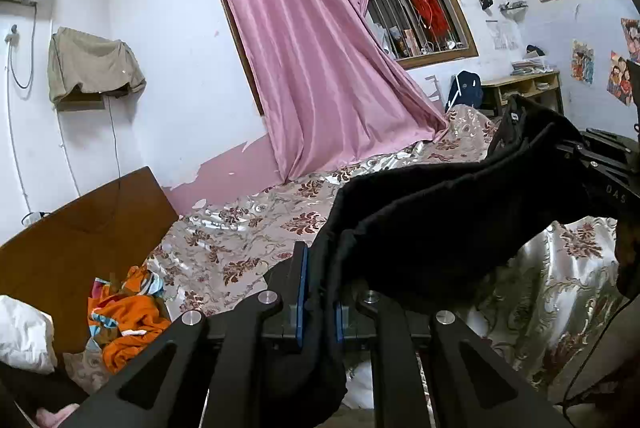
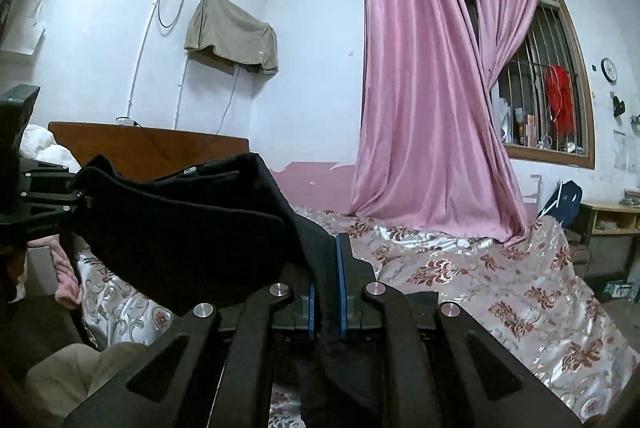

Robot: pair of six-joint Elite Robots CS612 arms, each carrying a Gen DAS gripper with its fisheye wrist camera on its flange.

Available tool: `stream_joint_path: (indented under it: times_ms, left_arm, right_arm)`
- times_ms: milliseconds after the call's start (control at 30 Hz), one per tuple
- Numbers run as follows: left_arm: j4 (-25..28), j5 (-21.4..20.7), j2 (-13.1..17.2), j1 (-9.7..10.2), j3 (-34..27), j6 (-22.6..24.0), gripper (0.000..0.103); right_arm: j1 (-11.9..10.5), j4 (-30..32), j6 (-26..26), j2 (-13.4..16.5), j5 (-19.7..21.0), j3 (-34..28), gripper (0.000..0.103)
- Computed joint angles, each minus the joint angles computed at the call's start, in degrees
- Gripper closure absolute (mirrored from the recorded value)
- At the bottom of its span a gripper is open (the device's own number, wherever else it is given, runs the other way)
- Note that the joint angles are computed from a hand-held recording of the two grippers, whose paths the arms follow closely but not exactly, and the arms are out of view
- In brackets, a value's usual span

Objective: Fold large clothes

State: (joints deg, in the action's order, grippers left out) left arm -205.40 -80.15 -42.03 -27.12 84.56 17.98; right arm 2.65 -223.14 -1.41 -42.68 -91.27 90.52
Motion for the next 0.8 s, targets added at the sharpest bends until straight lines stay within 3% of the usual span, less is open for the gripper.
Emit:
stream_joint_path:
  times_ms: [467, 633, 800]
  left_arm:
    - [7.79, -0.74, 5.94, 0.77, -11.32, -1.77, 0.093]
    - [12.20, -0.29, 9.39, 1.27, -18.61, -2.39, 0.093]
    - [19.58, -1.41, 13.70, 2.28, -27.67, -5.89, 0.093]
  right_arm:
    - [-0.53, 6.20, 0.06, 4.08, -1.96, -7.13, 0.095]
    - [-0.90, 9.59, 0.29, 7.02, -2.36, -13.41, 0.095]
    - [-1.24, 15.12, 0.85, 10.83, -2.66, -21.50, 0.094]
